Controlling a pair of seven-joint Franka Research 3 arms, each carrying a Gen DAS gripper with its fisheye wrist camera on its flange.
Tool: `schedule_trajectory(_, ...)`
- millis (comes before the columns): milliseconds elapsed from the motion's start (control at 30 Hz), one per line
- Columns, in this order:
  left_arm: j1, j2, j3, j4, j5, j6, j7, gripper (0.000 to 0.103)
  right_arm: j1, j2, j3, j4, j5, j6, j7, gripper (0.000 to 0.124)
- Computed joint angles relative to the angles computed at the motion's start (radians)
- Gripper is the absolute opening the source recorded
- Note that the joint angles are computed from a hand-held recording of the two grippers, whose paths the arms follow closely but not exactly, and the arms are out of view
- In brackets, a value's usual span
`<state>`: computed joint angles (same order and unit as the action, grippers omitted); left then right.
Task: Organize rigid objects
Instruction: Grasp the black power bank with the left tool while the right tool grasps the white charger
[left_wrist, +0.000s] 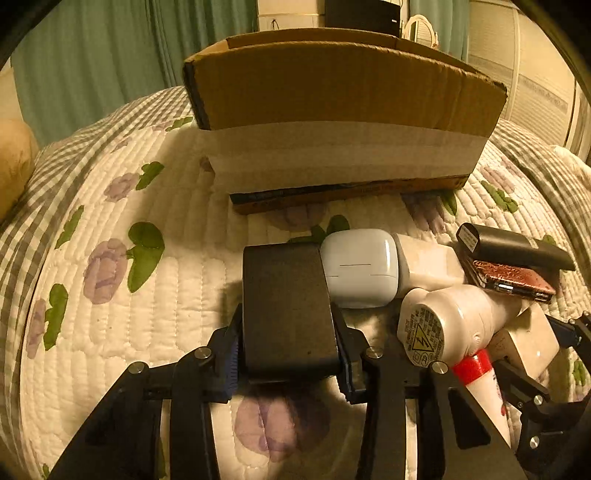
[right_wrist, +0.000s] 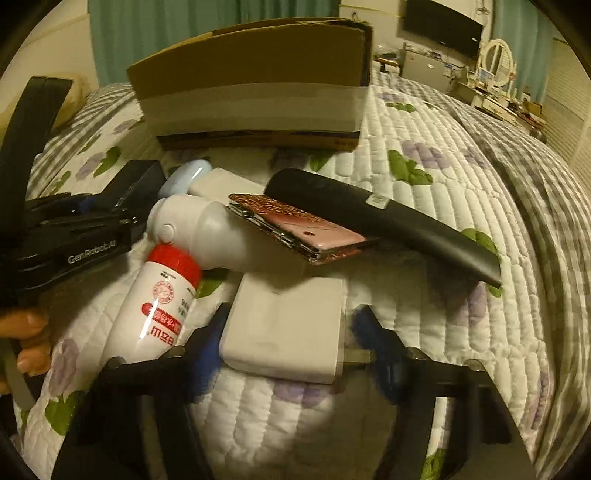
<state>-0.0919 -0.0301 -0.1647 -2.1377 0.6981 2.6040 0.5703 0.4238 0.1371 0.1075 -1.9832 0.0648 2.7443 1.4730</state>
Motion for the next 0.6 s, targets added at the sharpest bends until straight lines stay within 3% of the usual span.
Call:
schedule_trajectory(300, -0.002, -0.098, -0.023, -0.078, 0.005, -0.013, -0.035, 0.039, 0.000, -0.056, 0.004, -0.061, -0.007, 0.051, 0.041, 0.065)
schedule_trajectory(600, 0.015, -0.216, -0.060, -0.158, 0.077, -0.021, -0.106, 0.039, -0.006, -0.120, 0.005, -0.129, -0.106, 0.125, 0.167, 0.065)
